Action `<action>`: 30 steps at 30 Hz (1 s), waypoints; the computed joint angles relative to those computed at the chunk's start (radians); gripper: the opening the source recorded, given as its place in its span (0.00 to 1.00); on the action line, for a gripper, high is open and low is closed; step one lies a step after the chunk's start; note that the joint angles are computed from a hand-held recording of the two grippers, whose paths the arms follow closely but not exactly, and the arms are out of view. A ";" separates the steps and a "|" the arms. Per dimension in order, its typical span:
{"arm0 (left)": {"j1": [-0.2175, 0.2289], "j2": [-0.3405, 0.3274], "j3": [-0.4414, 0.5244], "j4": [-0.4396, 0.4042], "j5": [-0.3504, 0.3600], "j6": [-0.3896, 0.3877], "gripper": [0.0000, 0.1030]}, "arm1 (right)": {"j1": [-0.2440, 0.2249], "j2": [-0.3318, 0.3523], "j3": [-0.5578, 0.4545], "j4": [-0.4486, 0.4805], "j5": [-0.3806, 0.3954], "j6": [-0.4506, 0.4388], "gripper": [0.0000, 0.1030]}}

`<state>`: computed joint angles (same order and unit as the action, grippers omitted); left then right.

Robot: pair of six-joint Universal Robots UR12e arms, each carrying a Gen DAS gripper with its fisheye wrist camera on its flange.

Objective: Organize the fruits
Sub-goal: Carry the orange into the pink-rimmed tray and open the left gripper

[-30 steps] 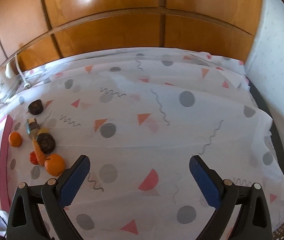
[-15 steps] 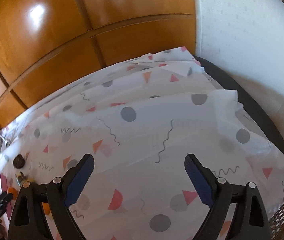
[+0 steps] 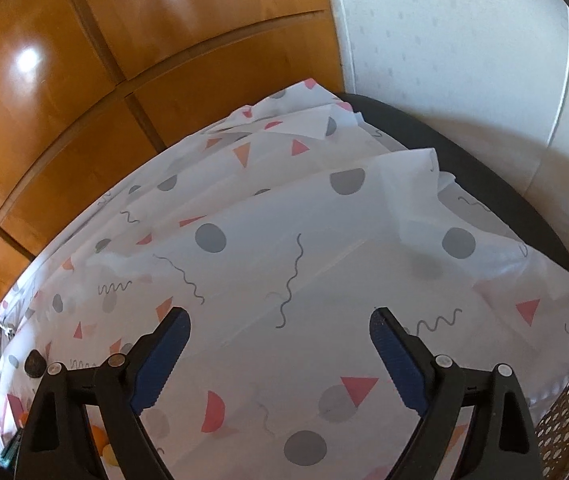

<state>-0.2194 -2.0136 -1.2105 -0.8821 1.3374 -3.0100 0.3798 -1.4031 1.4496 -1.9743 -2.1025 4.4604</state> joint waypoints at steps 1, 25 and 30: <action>0.006 0.010 -0.010 0.010 -0.009 -0.015 0.35 | 0.000 0.001 -0.001 -0.003 0.004 -0.012 0.90; 0.101 0.170 -0.250 0.106 0.268 -0.360 0.42 | 0.012 0.042 -0.052 0.023 0.028 -0.171 0.90; 0.106 0.195 -0.279 0.156 0.264 -0.351 0.47 | 0.014 0.049 -0.061 0.037 0.029 -0.188 0.90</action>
